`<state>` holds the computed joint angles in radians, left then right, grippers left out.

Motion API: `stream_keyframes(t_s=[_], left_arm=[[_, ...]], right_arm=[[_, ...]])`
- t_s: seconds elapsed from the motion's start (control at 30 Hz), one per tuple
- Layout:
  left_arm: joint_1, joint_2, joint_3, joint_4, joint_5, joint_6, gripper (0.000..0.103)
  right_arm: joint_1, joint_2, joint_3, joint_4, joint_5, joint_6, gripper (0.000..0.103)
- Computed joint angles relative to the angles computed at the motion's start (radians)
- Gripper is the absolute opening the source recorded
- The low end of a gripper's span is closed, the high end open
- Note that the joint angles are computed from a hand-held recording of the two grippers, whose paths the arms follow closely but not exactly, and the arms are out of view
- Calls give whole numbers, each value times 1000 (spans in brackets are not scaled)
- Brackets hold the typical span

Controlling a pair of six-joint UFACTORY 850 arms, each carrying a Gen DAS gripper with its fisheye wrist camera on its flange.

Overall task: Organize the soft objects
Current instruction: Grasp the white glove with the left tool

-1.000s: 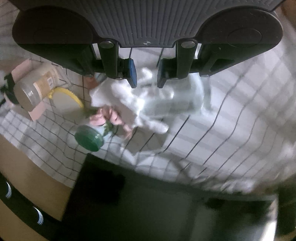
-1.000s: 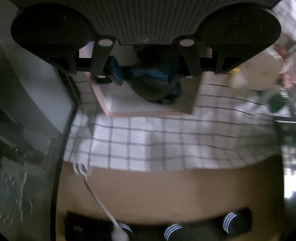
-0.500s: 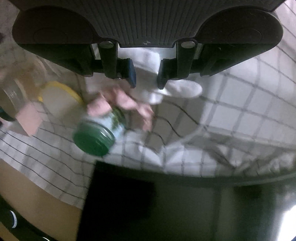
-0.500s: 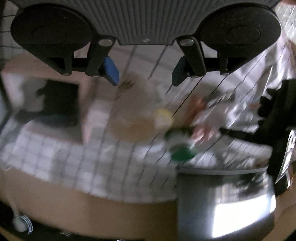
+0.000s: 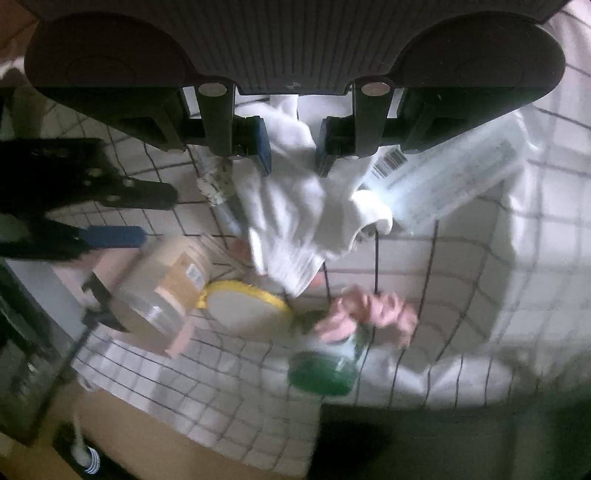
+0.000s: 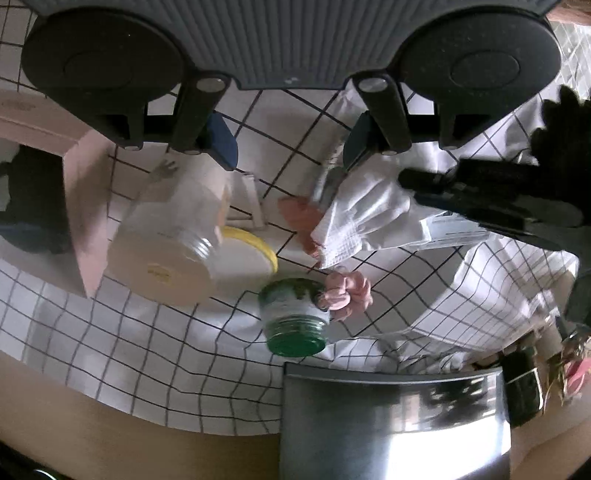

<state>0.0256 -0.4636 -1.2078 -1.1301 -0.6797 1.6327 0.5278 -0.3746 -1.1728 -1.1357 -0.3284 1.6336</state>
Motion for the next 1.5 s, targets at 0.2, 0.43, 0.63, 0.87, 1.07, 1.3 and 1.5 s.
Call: stream_keyframes(t_s=[0.2,0.43,0.63,0.87,1.07,1.3,1.5], left_arm=[[-42,11,-26,-58,11,54,29],[-143,-59,-101,297,108,-232,46],[-149,-90,-148,353,-4,-259,91],[-152,-14,-41,65,200,125,85],[-153,-106,-141,252,190,-139,88],[-149,-114,-151,279,176,-182,87],[-105,-125,-184,219,72,-162,20]], right_arm=[[3,3,19,91,-9,-72,64],[12,41,97,108,-39,-48,64],[10,53,138,79,-32,26,65],[28,52,148,-4,-54,101,70],[31,50,150,-17,-50,111,74],[38,53,161,-60,-50,161,82],[42,39,155,-82,-32,185,102]])
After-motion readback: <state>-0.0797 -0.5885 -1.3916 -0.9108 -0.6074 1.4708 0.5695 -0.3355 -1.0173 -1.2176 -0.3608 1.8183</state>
